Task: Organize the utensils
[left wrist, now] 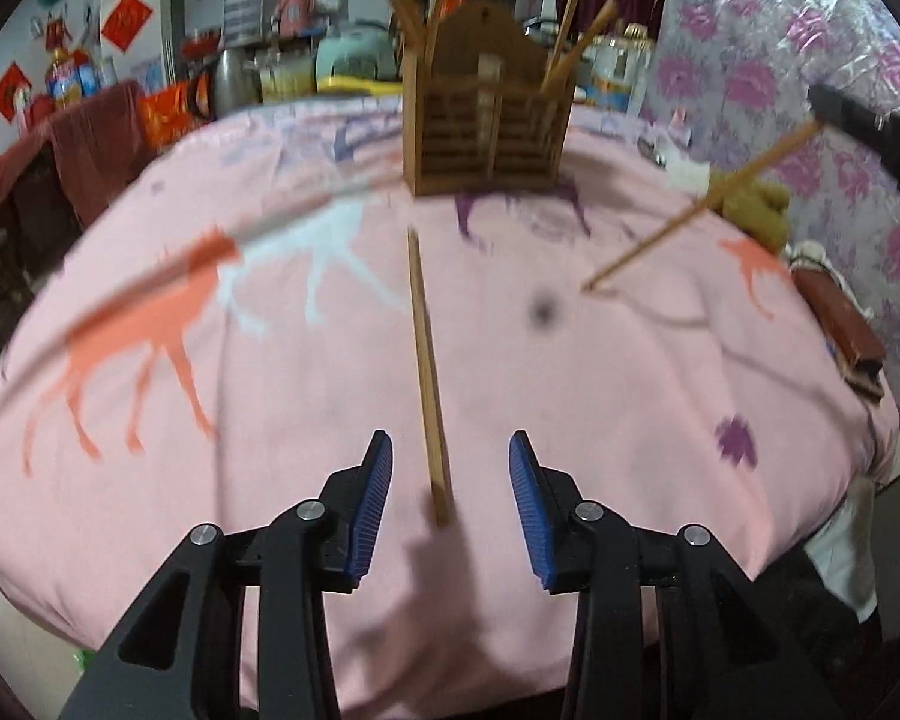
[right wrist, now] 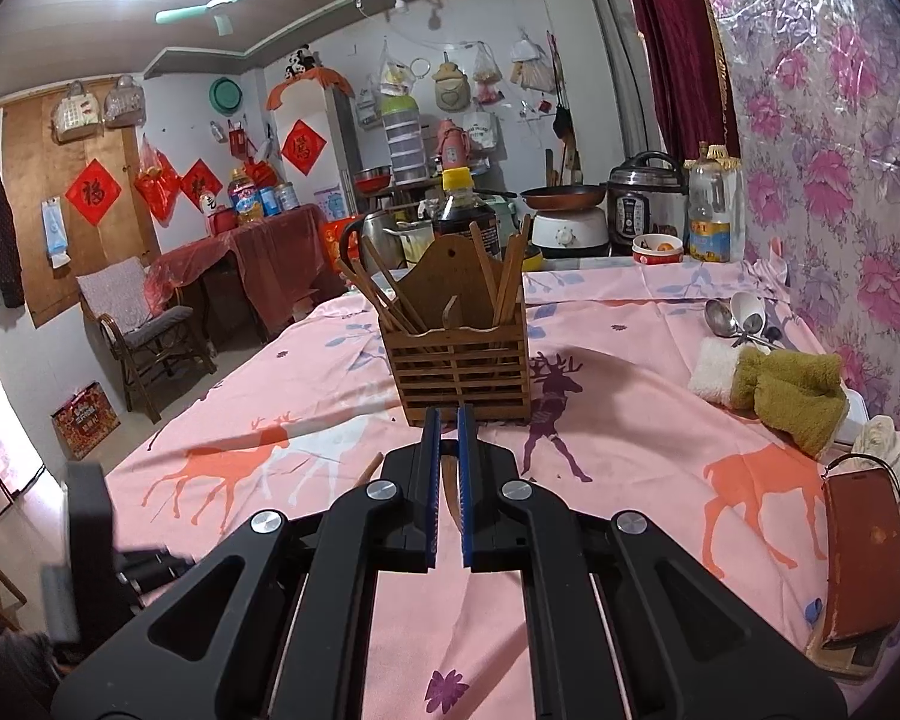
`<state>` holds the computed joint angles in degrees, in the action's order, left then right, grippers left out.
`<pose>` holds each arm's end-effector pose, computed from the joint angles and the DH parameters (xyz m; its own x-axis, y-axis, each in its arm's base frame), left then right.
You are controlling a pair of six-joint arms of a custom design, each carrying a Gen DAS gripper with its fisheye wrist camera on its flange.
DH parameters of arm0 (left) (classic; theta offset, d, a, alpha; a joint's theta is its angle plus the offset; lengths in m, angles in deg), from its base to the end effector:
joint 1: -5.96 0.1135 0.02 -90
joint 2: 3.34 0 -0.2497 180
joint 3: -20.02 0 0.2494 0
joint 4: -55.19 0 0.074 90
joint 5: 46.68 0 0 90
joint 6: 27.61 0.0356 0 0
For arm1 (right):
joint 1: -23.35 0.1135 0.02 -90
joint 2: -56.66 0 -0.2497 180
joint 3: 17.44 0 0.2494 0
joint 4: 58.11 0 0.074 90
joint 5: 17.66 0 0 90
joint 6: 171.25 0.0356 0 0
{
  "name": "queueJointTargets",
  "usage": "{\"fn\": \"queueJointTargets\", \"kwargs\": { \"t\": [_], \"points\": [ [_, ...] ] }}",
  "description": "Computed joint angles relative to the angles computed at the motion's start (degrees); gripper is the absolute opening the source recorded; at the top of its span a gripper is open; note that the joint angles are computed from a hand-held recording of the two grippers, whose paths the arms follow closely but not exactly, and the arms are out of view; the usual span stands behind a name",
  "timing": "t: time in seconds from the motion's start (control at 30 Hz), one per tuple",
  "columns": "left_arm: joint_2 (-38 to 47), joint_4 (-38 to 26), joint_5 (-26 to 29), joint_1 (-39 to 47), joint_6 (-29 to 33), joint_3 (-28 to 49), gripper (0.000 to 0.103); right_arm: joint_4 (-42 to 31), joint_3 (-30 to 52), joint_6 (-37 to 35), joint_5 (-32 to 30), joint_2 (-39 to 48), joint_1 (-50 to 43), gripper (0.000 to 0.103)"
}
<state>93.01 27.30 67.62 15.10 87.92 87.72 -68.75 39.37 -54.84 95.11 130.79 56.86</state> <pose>0.3234 0.0372 0.1533 -0.7091 0.2838 -0.6455 0.4265 0.9016 -0.0722 0.2445 0.1454 0.2293 -0.4498 0.1941 -0.8718 -0.0268 0.9727 0.2303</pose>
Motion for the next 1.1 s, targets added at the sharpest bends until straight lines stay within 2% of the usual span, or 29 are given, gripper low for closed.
{"fn": "queueJointTargets", "kwargs": {
  "t": [0.1,0.2,0.23,0.27,0.3,0.43,0.6,0.83,1.1],
  "points": [
    [0.95,2.24,-0.92,0.25,1.16,-1.92,0.039,-0.39,-0.14,0.29,-0.16,-0.46,0.08,0.006],
    [0.82,4.87,-1.69,0.26,1.78,-4.00,0.032,-0.21,-0.04,0.34,-0.12,-0.20,0.14,0.006],
    [0.85,5.18,-1.72,0.30,1.95,-4.12,0.027,-0.18,-0.08,0.55,0.13,-0.16,0.45,0.006],
    [0.96,5.25,-1.62,0.48,1.89,-3.99,0.014,-0.23,-0.06,0.49,0.14,-0.16,0.43,0.006],
    [1.43,4.17,-0.95,0.71,1.93,-3.06,0.007,-0.25,-0.13,0.52,0.15,-0.26,0.43,0.006],
    [-0.17,3.53,-0.14,1.12,1.44,-2.77,0.006,-0.33,-0.04,0.73,0.24,-0.04,0.54,0.006],
    [-5.60,-0.56,1.98,1.65,-0.11,0.41,0.006,0.07,-0.31,1.16,0.18,0.26,0.60,0.006],
    [-9.00,-5.38,3.54,-0.15,-3.99,10.73,0.006,0.82,0.28,0.57,0.50,0.64,0.76,0.006],
    [-3.04,-9.66,0.20,-6.05,-6.95,25.52,0.006,-1.89,5.57,-1.38,-1.68,1.87,-1.43,0.006]
  ]
}}
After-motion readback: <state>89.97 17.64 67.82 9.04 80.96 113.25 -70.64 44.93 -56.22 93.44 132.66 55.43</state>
